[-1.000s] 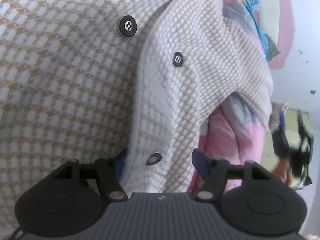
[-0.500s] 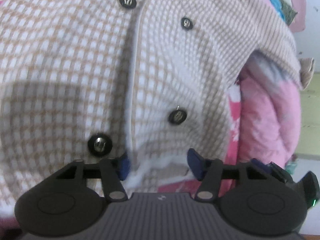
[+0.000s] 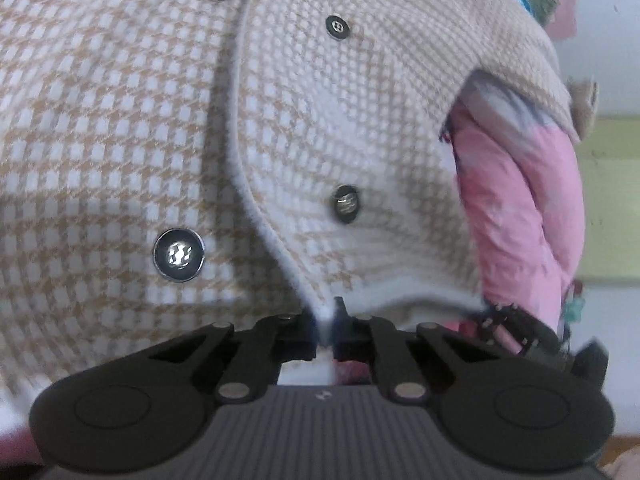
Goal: Fold clothes
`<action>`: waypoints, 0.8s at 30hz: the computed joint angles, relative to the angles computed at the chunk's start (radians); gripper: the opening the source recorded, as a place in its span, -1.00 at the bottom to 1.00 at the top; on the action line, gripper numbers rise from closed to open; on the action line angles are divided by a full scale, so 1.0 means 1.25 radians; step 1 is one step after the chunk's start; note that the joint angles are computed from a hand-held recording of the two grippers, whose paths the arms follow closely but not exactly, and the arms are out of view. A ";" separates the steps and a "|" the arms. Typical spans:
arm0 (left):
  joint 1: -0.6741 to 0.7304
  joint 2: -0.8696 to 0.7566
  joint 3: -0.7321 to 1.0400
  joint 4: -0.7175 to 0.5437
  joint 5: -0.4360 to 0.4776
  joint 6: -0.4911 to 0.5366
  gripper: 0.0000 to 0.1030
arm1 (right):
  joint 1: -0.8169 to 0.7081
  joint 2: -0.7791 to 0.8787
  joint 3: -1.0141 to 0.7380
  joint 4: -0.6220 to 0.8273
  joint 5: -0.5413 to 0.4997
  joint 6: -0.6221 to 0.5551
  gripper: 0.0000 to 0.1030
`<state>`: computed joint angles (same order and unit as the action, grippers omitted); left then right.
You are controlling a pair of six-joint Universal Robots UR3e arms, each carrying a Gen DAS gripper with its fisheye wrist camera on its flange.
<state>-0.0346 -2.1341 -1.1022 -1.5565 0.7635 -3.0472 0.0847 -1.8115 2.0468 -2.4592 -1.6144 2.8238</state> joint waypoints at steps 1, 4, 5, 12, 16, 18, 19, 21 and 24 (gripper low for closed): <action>0.000 -0.003 0.007 -0.025 0.005 0.027 -0.86 | -0.049 -0.034 -0.016 0.050 0.048 0.098 -0.88; -0.010 -0.021 0.041 -0.081 0.043 0.076 -0.86 | -0.145 -0.084 0.028 0.155 0.145 0.249 -0.86; -0.014 -0.028 0.055 -0.093 0.056 0.086 -0.85 | -0.136 -0.084 0.041 0.147 0.140 0.265 -0.86; -0.016 -0.029 0.069 -0.098 0.083 0.156 -0.86 | -0.130 -0.096 0.027 0.150 0.171 0.249 -0.79; -0.029 -0.037 0.103 -0.113 0.114 0.205 -0.85 | -0.269 -0.235 0.015 0.357 0.300 0.234 -0.78; -0.029 -0.055 0.128 -0.132 0.115 0.211 -0.84 | -0.405 -0.352 0.037 0.491 0.415 0.211 -0.51; -0.023 -0.056 0.127 -0.138 0.113 0.211 -0.82 | -0.455 -0.376 0.049 0.516 0.461 0.210 -0.28; -0.013 -0.056 0.125 -0.149 0.108 0.210 -0.81 | -0.493 -0.366 0.083 0.455 0.503 0.270 -0.16; -0.007 -0.036 0.092 -0.139 0.101 0.207 -0.74 | -0.449 -0.211 0.093 0.257 0.494 0.400 -0.07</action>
